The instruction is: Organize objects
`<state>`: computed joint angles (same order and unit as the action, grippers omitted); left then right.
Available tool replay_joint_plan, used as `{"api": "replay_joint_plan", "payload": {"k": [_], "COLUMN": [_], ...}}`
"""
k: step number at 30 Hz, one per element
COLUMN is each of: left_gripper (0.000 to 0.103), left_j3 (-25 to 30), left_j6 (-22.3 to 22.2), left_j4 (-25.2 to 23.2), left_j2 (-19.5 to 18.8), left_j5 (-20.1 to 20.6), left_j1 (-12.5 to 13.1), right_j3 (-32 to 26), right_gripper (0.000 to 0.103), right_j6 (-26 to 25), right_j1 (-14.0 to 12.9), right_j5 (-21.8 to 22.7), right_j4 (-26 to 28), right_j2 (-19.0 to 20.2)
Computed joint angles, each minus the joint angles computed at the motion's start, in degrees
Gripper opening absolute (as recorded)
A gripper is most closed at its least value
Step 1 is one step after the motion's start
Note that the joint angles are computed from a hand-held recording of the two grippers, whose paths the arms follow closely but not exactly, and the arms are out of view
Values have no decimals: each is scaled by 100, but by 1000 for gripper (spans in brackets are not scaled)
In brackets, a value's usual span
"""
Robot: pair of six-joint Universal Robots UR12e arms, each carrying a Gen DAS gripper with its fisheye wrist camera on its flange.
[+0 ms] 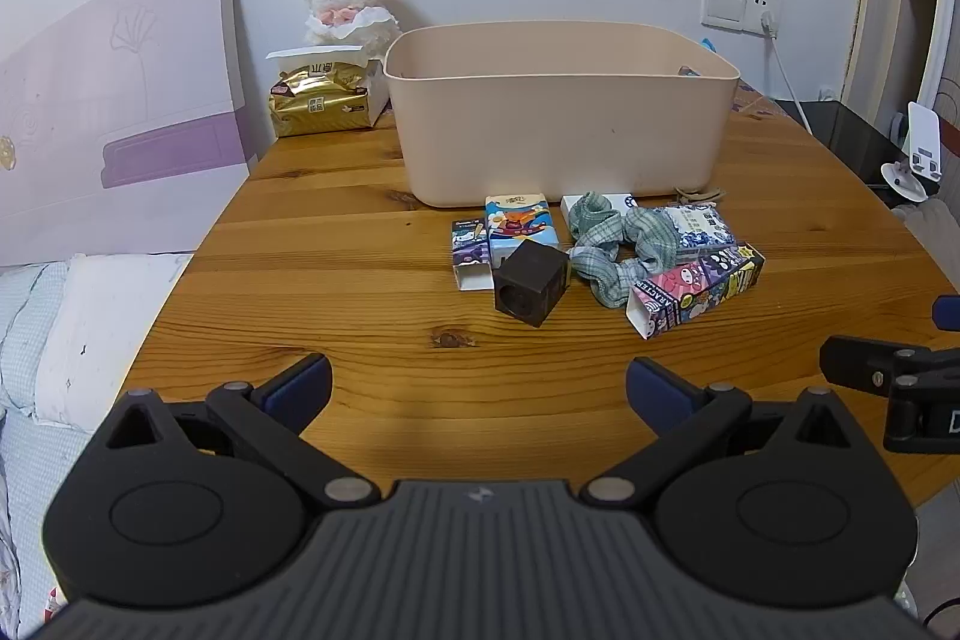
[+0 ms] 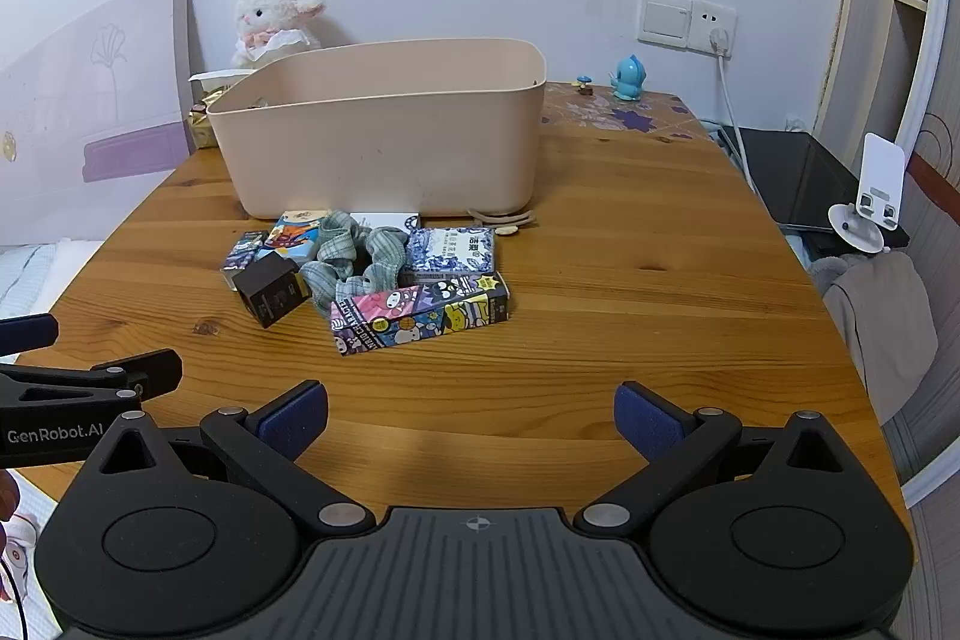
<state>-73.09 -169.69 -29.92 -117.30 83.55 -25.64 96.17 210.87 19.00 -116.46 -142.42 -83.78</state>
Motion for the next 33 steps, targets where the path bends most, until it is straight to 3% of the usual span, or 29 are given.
{"api": "replay_joint_plan", "payload": {"k": [33], "left_gripper": [103], "left_j3": [9], "left_j6": [8], "left_j4": [4], "left_j2": [-16], "left_j5": [26], "left_j1": [-14], "right_j3": [-18], "right_gripper": [103], "right_j6": [-103], "right_j1": [-3], "right_j5": [-54], "right_j4": [-3], "right_j2": [33]}}
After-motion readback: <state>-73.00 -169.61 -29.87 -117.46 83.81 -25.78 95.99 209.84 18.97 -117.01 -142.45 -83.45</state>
